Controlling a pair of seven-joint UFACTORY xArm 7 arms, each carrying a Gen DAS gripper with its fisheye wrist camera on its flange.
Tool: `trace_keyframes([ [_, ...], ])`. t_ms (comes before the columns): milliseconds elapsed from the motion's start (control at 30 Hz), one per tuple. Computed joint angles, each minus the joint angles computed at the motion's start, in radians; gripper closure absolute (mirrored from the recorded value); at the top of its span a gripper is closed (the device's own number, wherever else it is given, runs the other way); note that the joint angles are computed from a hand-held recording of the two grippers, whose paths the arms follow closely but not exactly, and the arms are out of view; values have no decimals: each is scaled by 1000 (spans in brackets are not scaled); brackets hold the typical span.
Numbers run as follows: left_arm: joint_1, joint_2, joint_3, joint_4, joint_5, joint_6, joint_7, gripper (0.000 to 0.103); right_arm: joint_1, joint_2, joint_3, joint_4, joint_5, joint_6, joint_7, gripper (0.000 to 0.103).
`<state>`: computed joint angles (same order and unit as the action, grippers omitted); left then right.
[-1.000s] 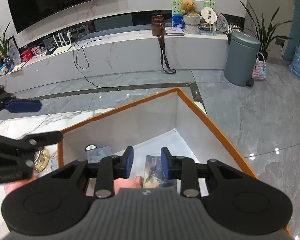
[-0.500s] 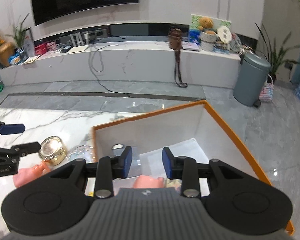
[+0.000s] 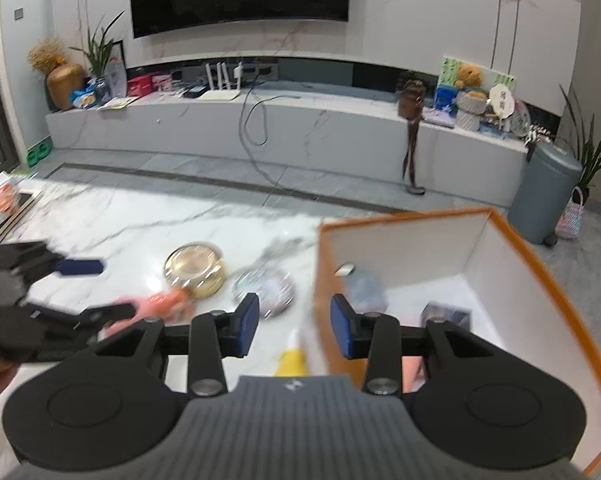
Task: Organize rigid objects
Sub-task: 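Grasp the pink pump bottle with the left tool while the right tool grasps the yellow tape measure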
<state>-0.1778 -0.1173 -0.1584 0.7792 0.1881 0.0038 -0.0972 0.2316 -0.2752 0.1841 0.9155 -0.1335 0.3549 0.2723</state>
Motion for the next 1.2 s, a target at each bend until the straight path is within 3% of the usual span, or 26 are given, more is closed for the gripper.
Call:
trace_keyframes([
  [133,-187,25,154,-14,-285,-44,244,23,4,-36,41,-54,-26,16,48,60],
  [233,-273,33,215,-23,-444,-57,406,21,3,-48,61,-77,-48,23,97,56],
  [433,-340,52,248,-12,-682,-48,620,20,5,-50,84,-102,-90,60,179,53],
  [667,-329,82,214,25,-918,-30,826,20,19,-89,105,-156,-118,109,278,44],
  [833,-277,107,160,51,-972,-17,875,20,-28,-213,189,-248,-192,149,493,42],
  [933,-241,114,125,60,-1002,-5,898,20,-42,-289,229,-296,-208,185,626,33],
  [1000,-214,119,104,59,-951,-4,851,21,-42,-330,252,-325,-205,209,706,33],
  [1100,-170,118,81,49,-811,7,720,29,-20,-349,262,-350,-198,240,765,32],
  [1200,-137,109,53,47,-858,19,751,41,8,-339,258,-355,-193,257,786,32],
])
